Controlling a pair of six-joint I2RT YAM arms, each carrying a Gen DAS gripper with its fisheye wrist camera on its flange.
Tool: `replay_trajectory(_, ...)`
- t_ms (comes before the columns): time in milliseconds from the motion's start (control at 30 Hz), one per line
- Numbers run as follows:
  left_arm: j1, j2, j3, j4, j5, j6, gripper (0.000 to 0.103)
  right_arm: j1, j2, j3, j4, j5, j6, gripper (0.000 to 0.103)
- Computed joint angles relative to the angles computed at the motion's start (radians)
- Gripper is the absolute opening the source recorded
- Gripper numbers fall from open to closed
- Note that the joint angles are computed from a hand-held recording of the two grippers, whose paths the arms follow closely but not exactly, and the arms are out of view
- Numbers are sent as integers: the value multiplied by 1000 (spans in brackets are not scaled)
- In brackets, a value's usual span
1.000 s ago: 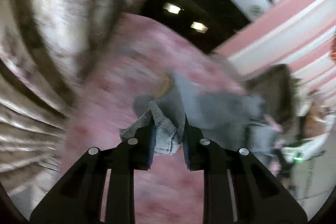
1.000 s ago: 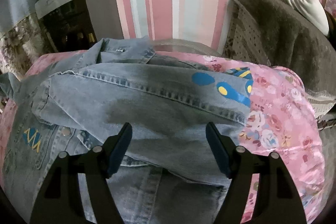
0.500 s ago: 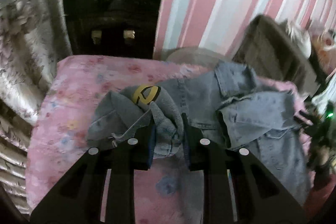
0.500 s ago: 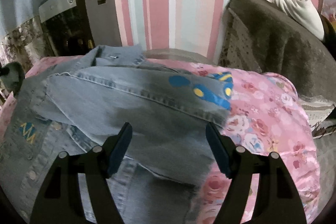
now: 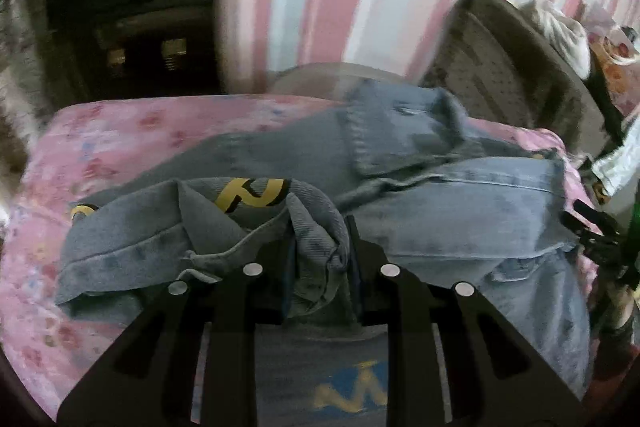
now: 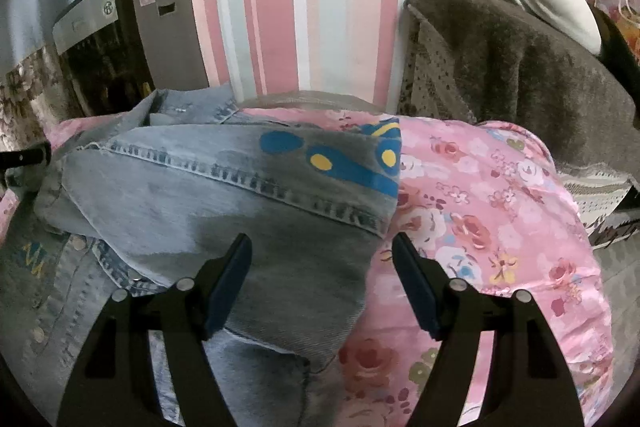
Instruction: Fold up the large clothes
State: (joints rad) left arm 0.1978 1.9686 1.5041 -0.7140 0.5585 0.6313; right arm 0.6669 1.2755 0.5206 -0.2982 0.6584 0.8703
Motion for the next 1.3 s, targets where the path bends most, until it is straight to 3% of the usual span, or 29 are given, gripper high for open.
replay_trajectory(67,-46,-41,-51,20,-12,-15,21,11,-7,10,-34,30,17,73)
replay_trajectory(233,-181,-158,-176,114,-86,-102,21,53,63,113,-287,153,132,73)
replay_trajectory(533,-392,-205,-315,211,-208,-201,22,69,45,102,-336,115,174,73)
replay_trajectory(600,-410,-198,-329,237,-218,-209,31,75,26,94,-336,105,189,73)
replay_trajectory(700,-412,-203,-337,239,-217,-192,52,86,20,94,-345,99,205,73)
replay_trajectory(767,-411,-232,-366,247,-218,-164,73,88,18,97,-354,97,207,73)
replay_trajectory(833,-404,-265,-392,249,-211,-143,81,91,11,99,-355,91,213,73)
replay_trajectory(1133,-214,-376,-425,125,-94,72,93,116,44,158,-317,52,182,73)
replay_trajectory(1300,-57,-315,-356,122,-107,160,98,123,126,229,-240,17,129,73)
